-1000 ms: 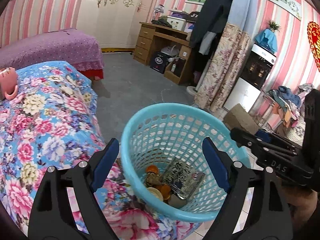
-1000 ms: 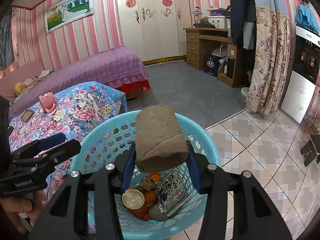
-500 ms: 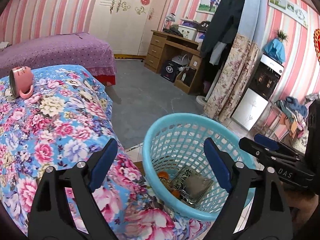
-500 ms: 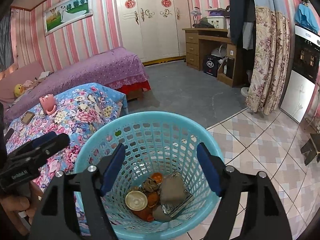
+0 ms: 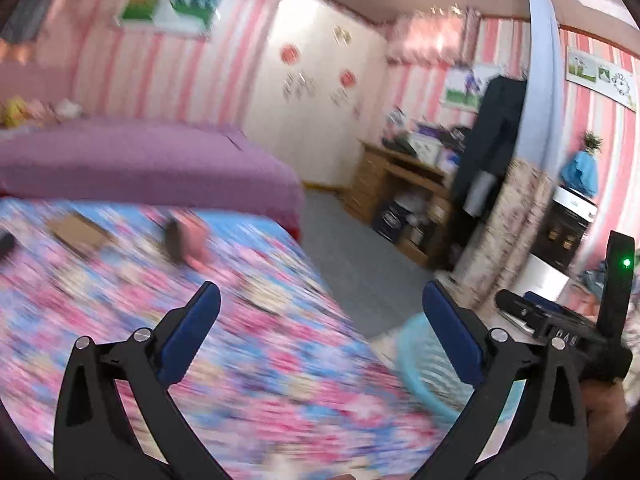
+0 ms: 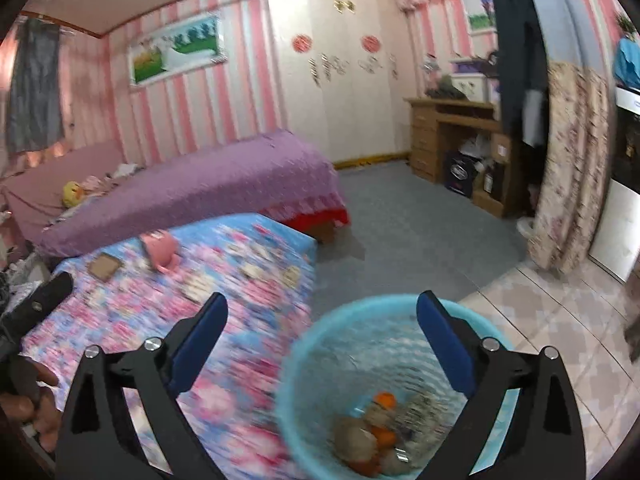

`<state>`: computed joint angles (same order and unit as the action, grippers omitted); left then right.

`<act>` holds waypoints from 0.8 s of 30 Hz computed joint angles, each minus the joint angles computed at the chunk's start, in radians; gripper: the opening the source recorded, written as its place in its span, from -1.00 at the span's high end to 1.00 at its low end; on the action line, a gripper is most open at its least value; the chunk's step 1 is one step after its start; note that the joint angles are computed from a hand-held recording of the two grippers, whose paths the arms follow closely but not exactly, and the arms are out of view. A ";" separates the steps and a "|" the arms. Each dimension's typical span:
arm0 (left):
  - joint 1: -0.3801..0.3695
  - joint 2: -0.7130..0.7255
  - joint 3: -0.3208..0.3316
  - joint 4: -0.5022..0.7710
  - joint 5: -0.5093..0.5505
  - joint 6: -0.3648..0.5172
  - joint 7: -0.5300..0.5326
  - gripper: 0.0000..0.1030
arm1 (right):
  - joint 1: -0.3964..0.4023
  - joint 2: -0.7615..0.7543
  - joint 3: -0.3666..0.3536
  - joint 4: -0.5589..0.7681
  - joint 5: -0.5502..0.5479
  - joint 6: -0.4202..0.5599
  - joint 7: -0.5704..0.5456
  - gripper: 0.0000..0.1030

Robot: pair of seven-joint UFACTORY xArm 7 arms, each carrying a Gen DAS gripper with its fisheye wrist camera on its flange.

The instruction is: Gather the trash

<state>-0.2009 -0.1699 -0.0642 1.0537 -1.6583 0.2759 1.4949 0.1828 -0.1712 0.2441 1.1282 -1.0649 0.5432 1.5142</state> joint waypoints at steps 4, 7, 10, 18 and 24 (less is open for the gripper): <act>0.075 -0.082 0.064 -0.068 0.020 -0.049 0.149 -0.90 | 0.070 0.128 0.045 0.180 -0.073 0.036 0.011 -0.91; 0.143 -0.126 0.118 -0.134 0.012 -0.074 0.251 -0.90 | 0.147 0.218 0.051 0.292 -0.135 0.035 0.005 -0.91; 0.213 -0.154 0.180 -0.183 0.019 -0.059 0.258 -0.90 | 0.219 0.318 0.045 0.394 -0.173 0.015 -0.005 -0.91; 0.314 -0.136 0.219 -0.207 0.002 0.024 0.254 -0.90 | 0.381 0.554 -0.001 0.609 -0.140 0.029 -0.087 -0.91; 0.326 -0.123 0.214 -0.211 -0.040 0.061 0.230 -0.90 | 0.501 0.590 -0.109 0.605 -0.228 0.081 -0.018 -0.91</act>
